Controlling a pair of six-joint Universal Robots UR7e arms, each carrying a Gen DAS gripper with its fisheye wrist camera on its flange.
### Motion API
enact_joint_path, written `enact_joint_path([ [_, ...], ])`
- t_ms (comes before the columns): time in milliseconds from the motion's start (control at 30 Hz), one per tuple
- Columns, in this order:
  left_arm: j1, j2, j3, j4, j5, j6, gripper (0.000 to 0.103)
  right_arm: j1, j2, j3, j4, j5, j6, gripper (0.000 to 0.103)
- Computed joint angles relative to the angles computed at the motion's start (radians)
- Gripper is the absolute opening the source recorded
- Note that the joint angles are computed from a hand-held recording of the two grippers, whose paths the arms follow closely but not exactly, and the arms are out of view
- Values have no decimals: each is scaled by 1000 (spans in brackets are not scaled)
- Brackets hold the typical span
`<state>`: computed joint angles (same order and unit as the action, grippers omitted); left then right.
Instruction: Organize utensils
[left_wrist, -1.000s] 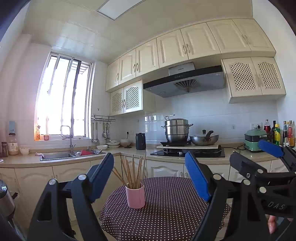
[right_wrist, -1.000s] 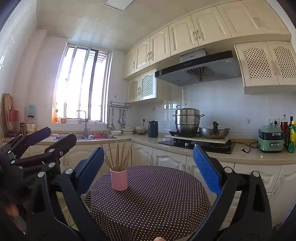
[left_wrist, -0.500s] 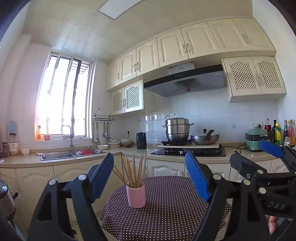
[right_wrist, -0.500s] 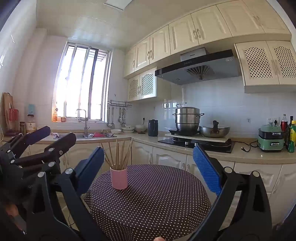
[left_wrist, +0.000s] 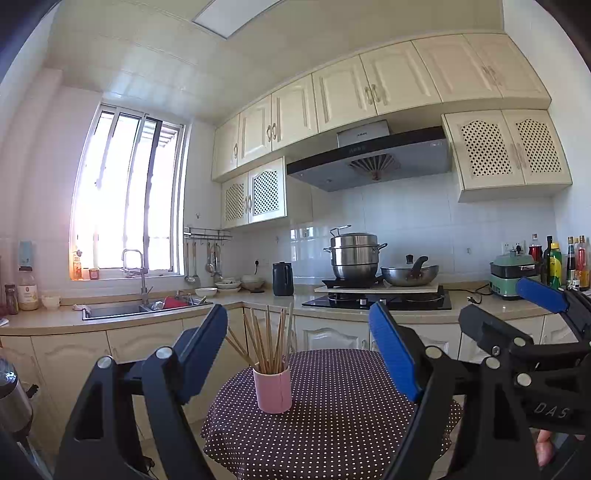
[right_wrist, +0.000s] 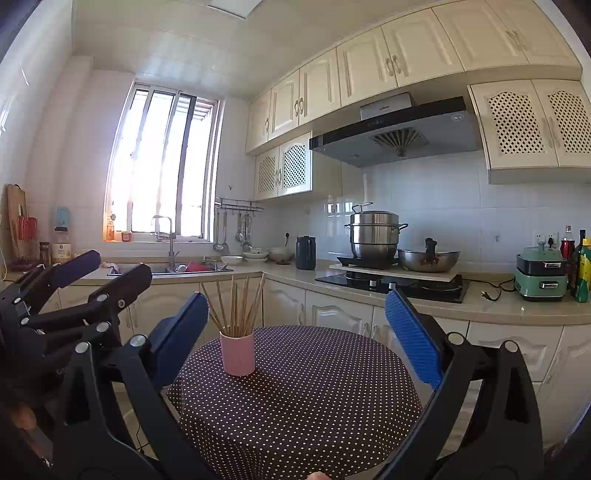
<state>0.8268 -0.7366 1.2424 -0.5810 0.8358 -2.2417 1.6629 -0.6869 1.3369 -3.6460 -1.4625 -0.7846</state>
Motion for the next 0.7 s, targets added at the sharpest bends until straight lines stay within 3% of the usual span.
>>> enact_joint_path([
  [700, 0, 1, -5, 11, -14, 5, 78, -1, 2, -12, 21, -9, 1, 95],
])
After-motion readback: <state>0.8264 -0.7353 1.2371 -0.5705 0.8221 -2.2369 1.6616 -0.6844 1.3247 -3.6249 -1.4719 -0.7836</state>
